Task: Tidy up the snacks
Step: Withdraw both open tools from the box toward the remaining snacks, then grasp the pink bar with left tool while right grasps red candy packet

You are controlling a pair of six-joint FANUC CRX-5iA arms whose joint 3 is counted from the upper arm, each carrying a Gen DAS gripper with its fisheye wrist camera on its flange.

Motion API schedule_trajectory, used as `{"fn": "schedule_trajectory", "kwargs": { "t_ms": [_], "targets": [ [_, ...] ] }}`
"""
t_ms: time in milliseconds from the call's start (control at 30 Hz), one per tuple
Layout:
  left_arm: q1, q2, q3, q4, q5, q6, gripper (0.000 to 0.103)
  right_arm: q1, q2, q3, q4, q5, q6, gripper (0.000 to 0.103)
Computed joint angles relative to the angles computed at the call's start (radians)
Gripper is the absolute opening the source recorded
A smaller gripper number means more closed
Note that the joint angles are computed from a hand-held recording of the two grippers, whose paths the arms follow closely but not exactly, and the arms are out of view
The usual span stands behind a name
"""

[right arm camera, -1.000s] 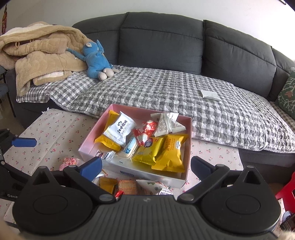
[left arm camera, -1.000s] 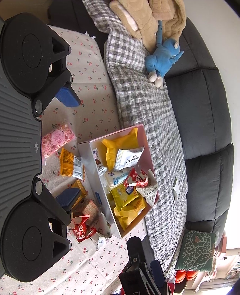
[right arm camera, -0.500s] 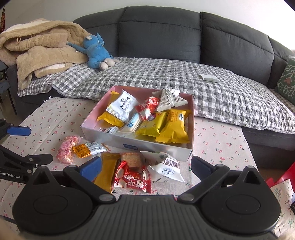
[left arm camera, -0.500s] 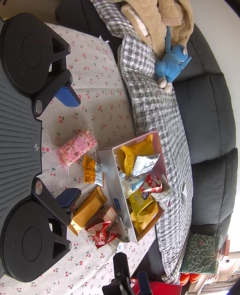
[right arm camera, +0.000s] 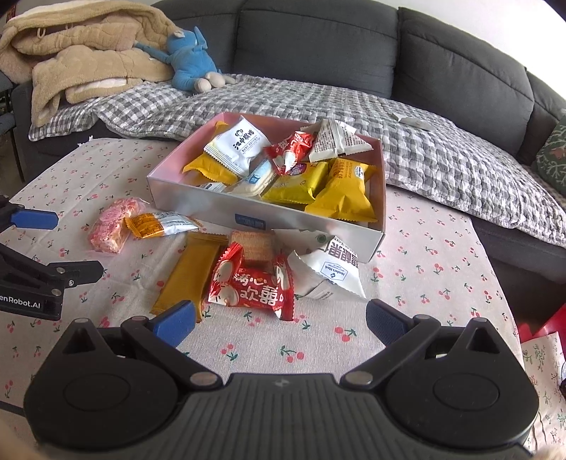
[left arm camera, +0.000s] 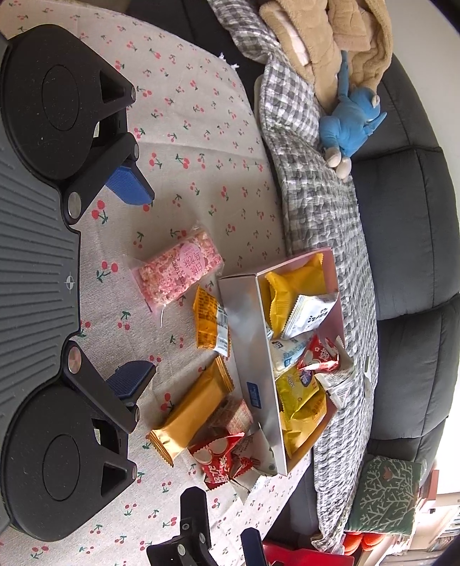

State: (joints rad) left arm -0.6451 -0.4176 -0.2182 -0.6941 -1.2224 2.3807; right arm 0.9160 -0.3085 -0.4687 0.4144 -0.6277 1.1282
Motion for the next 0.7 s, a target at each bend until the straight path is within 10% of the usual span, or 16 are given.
{"fn": "schedule_trajectory", "kwargs": {
  "t_ms": [700],
  "targets": [
    [0.121,0.036,-0.03,0.017,0.102,0.058,0.091,-0.045,0.089,0.047,-0.128,0.093,0.032,0.102]
  ]
}}
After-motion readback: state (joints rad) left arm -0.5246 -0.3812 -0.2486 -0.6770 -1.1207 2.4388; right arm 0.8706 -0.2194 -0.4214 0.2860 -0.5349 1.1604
